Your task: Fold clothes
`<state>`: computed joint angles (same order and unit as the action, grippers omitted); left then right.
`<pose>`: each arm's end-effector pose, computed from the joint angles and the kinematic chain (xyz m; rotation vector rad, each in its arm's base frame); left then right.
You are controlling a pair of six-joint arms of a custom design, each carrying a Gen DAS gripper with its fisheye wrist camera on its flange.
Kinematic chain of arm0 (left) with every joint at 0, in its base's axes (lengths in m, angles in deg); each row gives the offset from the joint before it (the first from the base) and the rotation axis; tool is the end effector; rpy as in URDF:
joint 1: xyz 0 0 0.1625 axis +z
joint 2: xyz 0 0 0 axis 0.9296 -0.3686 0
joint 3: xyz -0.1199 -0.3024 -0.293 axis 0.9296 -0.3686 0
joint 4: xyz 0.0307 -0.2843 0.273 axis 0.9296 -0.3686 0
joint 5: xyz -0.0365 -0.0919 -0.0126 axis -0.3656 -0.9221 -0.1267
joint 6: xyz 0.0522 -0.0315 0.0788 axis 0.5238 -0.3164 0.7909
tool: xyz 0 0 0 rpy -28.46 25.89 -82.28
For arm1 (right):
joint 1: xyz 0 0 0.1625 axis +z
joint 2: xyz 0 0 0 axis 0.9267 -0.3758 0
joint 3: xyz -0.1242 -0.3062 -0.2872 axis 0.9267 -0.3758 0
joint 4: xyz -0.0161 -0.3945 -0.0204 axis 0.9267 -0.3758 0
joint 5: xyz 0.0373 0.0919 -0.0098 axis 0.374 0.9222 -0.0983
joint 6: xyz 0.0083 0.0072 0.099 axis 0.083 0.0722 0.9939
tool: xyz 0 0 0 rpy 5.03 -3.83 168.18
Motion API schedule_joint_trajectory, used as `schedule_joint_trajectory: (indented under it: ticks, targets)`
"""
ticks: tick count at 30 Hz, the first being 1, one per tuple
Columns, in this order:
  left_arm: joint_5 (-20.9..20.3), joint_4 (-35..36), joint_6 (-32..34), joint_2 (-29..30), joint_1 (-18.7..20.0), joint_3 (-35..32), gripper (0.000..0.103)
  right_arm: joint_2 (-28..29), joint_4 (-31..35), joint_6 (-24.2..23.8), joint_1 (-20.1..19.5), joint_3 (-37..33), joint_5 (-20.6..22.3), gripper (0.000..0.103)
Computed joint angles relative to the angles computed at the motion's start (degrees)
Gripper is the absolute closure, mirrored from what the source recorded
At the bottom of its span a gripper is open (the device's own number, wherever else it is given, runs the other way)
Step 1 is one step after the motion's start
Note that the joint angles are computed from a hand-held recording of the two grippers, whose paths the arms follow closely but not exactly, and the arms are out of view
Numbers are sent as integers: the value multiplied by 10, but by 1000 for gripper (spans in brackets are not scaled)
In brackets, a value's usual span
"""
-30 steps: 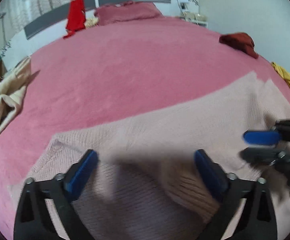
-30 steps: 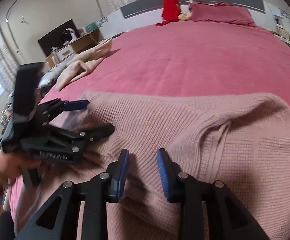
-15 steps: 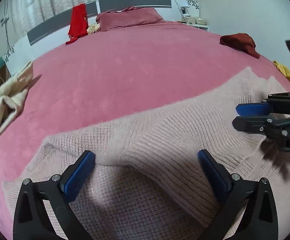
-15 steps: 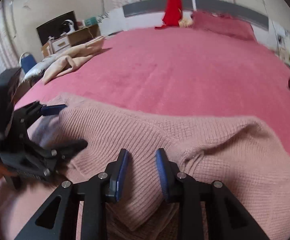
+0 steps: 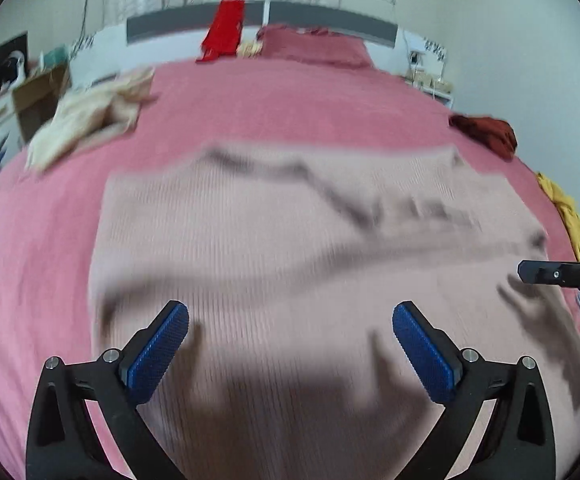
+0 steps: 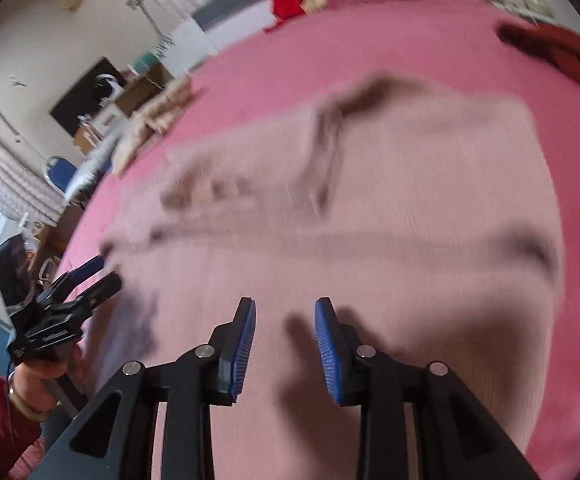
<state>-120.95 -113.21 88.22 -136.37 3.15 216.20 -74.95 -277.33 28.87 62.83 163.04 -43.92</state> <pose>0.0317 -0.4431 0.3591 1.0216 2.4584 -0.5527 0.3588 -0.3123 -0.0121 -0.0976 -2.6140 0.8912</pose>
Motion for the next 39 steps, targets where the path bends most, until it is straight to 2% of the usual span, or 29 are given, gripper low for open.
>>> schedule_joint_trajectory:
  ticks: [2, 6, 8, 9, 12, 13, 14, 15, 17, 19, 20, 22, 23, 24, 26, 28, 30, 31, 33, 34, 38, 39]
  targets:
    - [32, 32, 13, -38, -2, 33, 0, 6, 25, 52, 20, 19, 3, 72]
    - [69, 46, 103, -122, -2, 97, 0, 8, 113, 117, 79, 30, -14, 72]
    - [70, 94, 105, -159, 0, 94, 0, -3, 194, 142, 109, 24, -13, 71]
    - [77, 136, 85, -168, 1, 80, 0, -9, 238, 154, 122, 20, -6, 71]
    - [117, 241, 59, -186, -15, 48, 0, -28, 357, 176, 154, 4, 21, 70]
    - [149, 249, 81, -198, -25, 49, 0, -35, 392, 181, 161, -2, 28, 70]
    - [173, 232, 109, -210, -32, 51, 0, -41, 402, 183, 165, -5, 25, 70]
    - [179, 211, 126, -215, -31, 49, 0, -44, 388, 178, 169, -5, 10, 70]
    - [141, 187, 98, -206, -2, 14, 0, -40, 331, 146, 164, -8, -18, 70]
    - [89, 159, 43, -184, 40, -15, 0, -17, 265, 85, 142, -27, -27, 70]
    - [87, 160, 24, -169, 56, -25, 0, -2, 237, 51, 129, -43, -25, 70]
    - [109, 180, -13, -138, 80, -42, 0, 28, 194, -12, 103, -80, -17, 70]
    - [135, 190, -25, -122, 86, -47, 0, 47, 199, -35, 91, -109, -12, 70]
    - [149, 217, -43, -105, 97, -59, 0, 62, 217, -36, 88, -130, -14, 70]
    - [124, 262, -70, -90, 116, -89, 0, 90, 260, -34, 80, -171, 2, 70]
    - [111, 307, -65, -87, 120, -110, 0, 112, 294, -33, 87, -196, 29, 63]
    - [93, 344, -57, -85, 129, -130, 0, 125, 350, -35, 115, -229, -11, 64]
    - [76, 360, -53, -84, 138, -144, 0, 132, 344, -52, 123, -238, -19, 64]
    - [58, 366, -55, -84, 149, -158, 0, 140, 291, -96, 120, -266, 14, 64]
    - [54, 358, -61, -87, 155, -163, 0, 153, 291, -126, 114, -295, 16, 64]
    - [12, 330, -99, -111, 197, -177, 0, 208, 333, -228, 82, -437, 28, 64]
    - [-6, 331, -111, -116, 212, -184, 0, 224, 361, -239, 73, -477, 28, 64]
